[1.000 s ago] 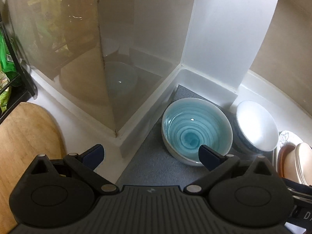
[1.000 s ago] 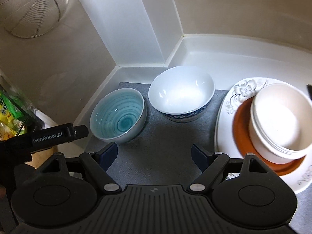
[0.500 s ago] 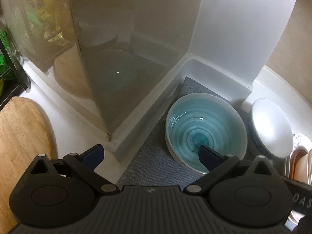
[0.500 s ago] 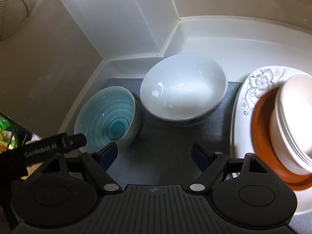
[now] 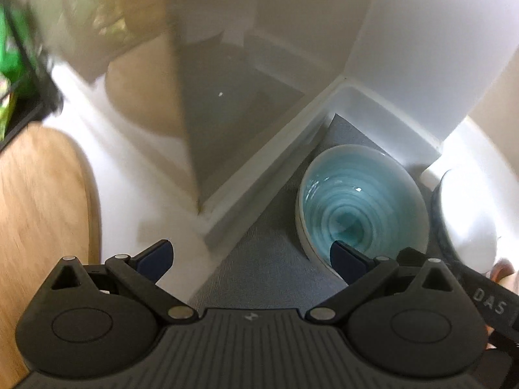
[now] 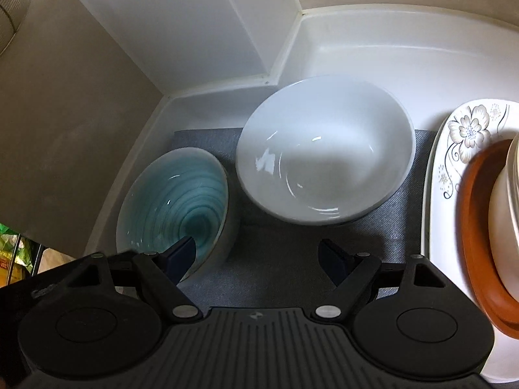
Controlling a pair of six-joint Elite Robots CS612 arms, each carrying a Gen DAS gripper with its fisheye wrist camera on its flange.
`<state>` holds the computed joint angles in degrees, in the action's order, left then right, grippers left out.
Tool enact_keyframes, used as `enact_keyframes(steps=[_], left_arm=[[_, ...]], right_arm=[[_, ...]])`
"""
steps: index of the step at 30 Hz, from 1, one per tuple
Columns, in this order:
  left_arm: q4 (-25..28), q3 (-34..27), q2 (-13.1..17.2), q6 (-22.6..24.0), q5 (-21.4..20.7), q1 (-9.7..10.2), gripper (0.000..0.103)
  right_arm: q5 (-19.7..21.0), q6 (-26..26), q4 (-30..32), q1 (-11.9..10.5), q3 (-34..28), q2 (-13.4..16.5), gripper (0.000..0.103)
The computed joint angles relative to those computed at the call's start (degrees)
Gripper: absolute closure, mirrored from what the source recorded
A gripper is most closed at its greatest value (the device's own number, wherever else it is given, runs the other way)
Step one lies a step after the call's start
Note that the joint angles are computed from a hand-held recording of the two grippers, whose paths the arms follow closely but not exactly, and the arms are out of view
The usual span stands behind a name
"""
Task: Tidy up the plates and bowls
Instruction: 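Move both grippers to the blue-swirl bowl, then close both grippers on the blue-swirl bowl rim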
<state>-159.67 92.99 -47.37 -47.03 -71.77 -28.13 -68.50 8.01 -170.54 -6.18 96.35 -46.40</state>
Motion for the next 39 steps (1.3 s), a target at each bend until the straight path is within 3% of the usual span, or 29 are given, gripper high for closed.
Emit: enact_keyframes(steps=[5, 7, 10, 11, 13, 17, 24, 25, 27, 28, 29, 30, 39], left_arm=[[-2.0, 0.7, -0.6, -1.8, -5.2, 0.77, 0.0], [-3.9, 0.9, -0.6, -1.7, -4.0, 0.41, 0.0], [-3.2, -0.2, -0.1, -1.1, -2.6, 0.2, 0.009], [-2.0, -0.8, 0.1, -2.0, -3.4, 0.4, 0.011], [-2.0, -1.6, 0.9, -2.3, -5.3, 0.83, 0.024], [-0.8, -3.1, 2.1, -3.4, -7.3, 1.39, 0.032], [0.2, -4.8, 3.3, -5.6, -6.4, 1.64, 0.034], [0.3, -5.0, 3.4, -5.7, -5.9, 1.6, 0.037], [0.1, -5.0, 3.6, -4.8, -4.8, 1.46, 0.059], [-0.3, -4.8, 3.6, -3.9, -4.2, 1.35, 0.069], [-1.8, -4.5, 3.6, -2.9, -5.0, 1.48, 0.086], [-3.1, -4.3, 3.6, -2.6, -6.8, 1.76, 0.094], [-3.5, -1.2, 1.8, 2.4, -8.2, 0.8, 0.093]], right_arm=[[-0.7, 0.8, -0.5, 0.0, -0.3, 0.3, 0.019], [-0.8, 1.0, -0.6, 0.0, -0.3, 0.4, 0.019], [-0.7, 1.8, -1.1, 0.0, -0.6, 0.8, 0.02], [-0.7, 2.3, -1.1, 0.1, -0.8, 1.0, 0.024], [-0.7, 2.7, -1.2, 0.1, -0.9, 1.1, 0.033], [0.9, 2.2, -1.7, 0.1, -1.3, 1.5, 0.054], [-0.3, 1.5, -1.1, 1.2, -2.6, 2.4, 0.066], [-0.2, 1.4, -1.0, 1.2, -2.8, 2.5, 0.072], [0.9, 0.9, -1.6, 1.3, -2.7, 2.6, 0.085], [0.7, 0.6, -1.7, 1.3, -2.8, 2.5, 0.085], [0.2, 0.4, -2.0, 1.4, -2.7, 2.5, 0.085], [0.4, 0.5, -2.1, 1.4, -2.6, 2.4, 0.085], [2.0, -0.3, 2.2, 0.3, 0.5, -0.5, 0.085]])
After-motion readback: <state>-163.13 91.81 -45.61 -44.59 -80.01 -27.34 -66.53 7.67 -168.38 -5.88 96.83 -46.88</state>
